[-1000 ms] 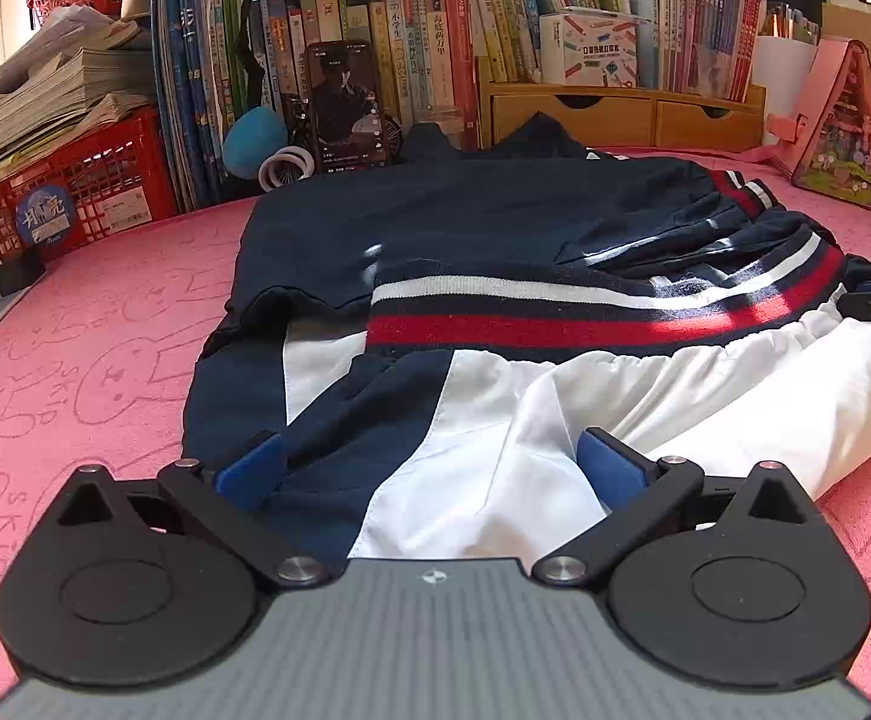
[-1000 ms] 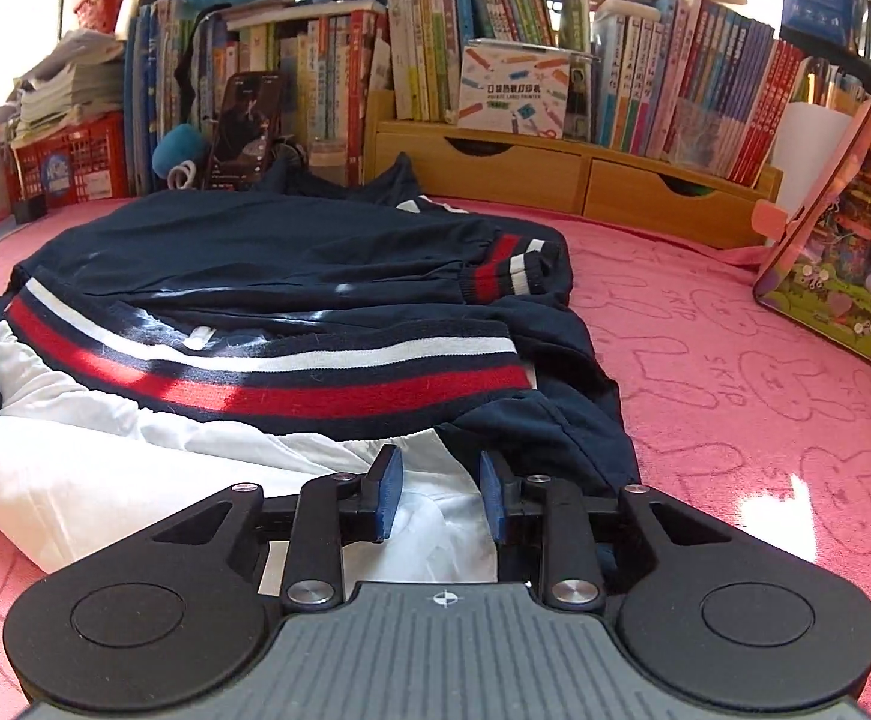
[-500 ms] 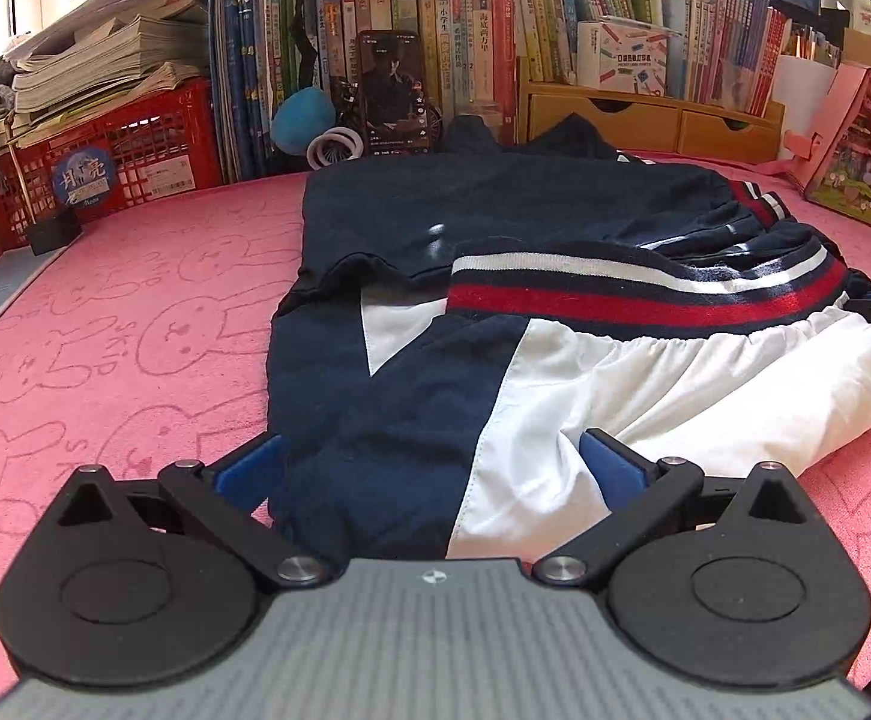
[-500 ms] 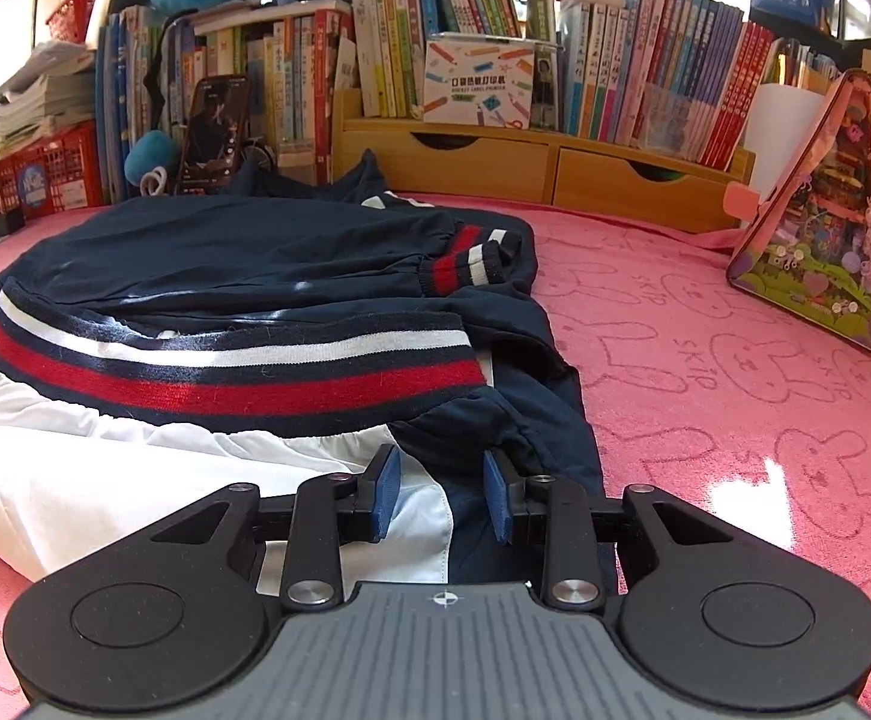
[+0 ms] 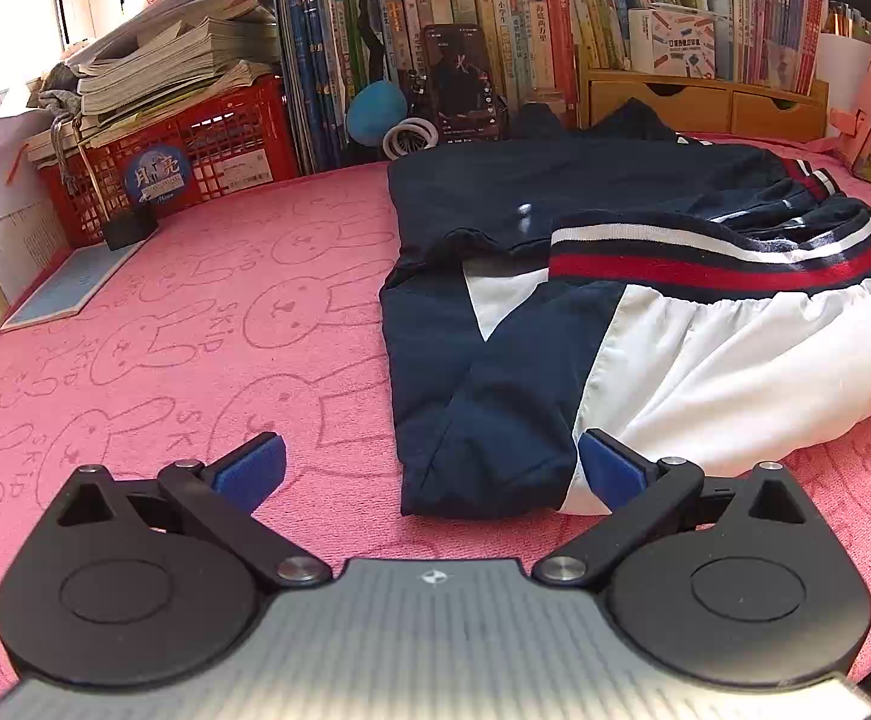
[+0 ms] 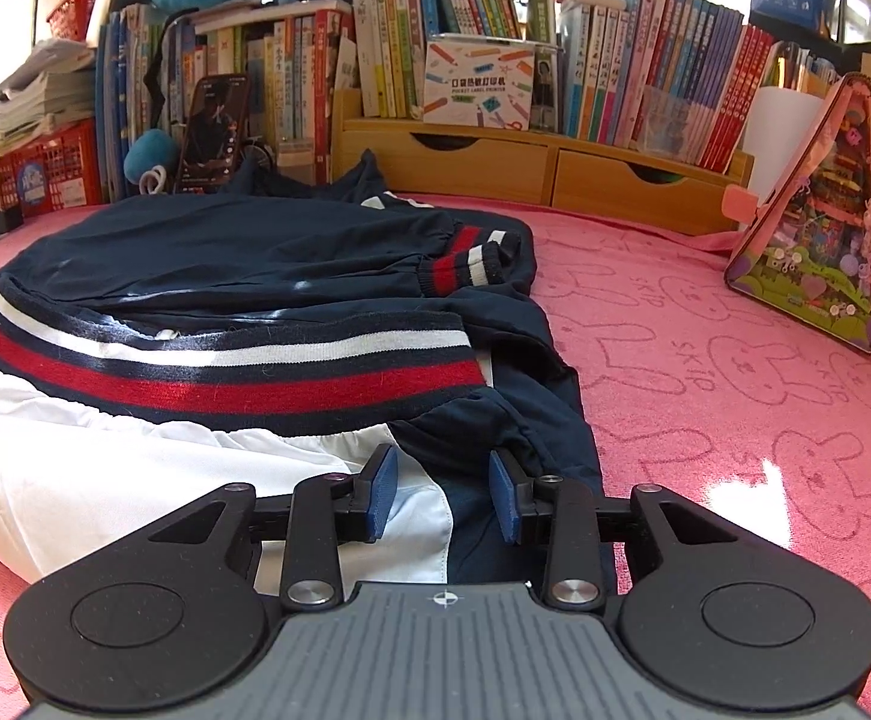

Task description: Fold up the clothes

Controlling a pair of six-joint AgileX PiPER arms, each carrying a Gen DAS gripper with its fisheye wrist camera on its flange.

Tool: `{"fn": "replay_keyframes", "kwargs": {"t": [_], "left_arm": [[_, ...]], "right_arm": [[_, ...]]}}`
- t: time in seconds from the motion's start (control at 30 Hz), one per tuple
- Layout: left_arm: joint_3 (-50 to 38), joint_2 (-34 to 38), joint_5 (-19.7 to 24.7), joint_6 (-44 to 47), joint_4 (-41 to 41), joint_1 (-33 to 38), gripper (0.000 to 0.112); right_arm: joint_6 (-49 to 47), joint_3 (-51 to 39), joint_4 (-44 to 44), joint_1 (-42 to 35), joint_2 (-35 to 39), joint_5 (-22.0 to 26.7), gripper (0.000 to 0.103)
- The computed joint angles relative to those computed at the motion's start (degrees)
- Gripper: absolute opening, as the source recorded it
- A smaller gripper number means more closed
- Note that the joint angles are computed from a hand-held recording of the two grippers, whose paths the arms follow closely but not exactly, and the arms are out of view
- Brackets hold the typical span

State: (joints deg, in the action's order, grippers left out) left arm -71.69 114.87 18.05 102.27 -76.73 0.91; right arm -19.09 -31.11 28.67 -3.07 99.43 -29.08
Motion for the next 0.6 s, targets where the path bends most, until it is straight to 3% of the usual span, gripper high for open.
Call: {"fn": "replay_keyframes", "kwargs": {"t": [0.2,0.3,0.37,0.43,0.5,0.6], "left_arm": [[-0.81,-0.59,1.91,-8.83,7.47,1.14,0.103],[-0.6,-2.31,9.32,-6.75,4.37,3.89,0.103],[-1.26,-3.24,14.13,-6.73,2.93,4.83,0.103],[-1.41,-3.81,16.13,-4.46,0.56,3.76,0.103],[-0.54,-4.25,15.26,0.43,-2.97,0.88,0.103],[1.2,-3.16,8.9,9.8,-9.34,-5.66,0.103]], "right_arm": [[5.67,1.29,-6.47,-1.57,-1.08,-0.01,0.043],[10.03,5.12,-13.66,-2.43,-4.19,-3.62,0.062],[11.85,7.56,-18.14,-2.93,-7.36,-5.53,0.063],[11.46,7.38,-18.9,-1.73,-9.49,-4.31,0.065],[11.74,6.32,-19.72,0.57,-10.06,-3.03,0.066],[11.7,3.8,-20.49,5.64,-8.46,-1.66,0.066]]}}
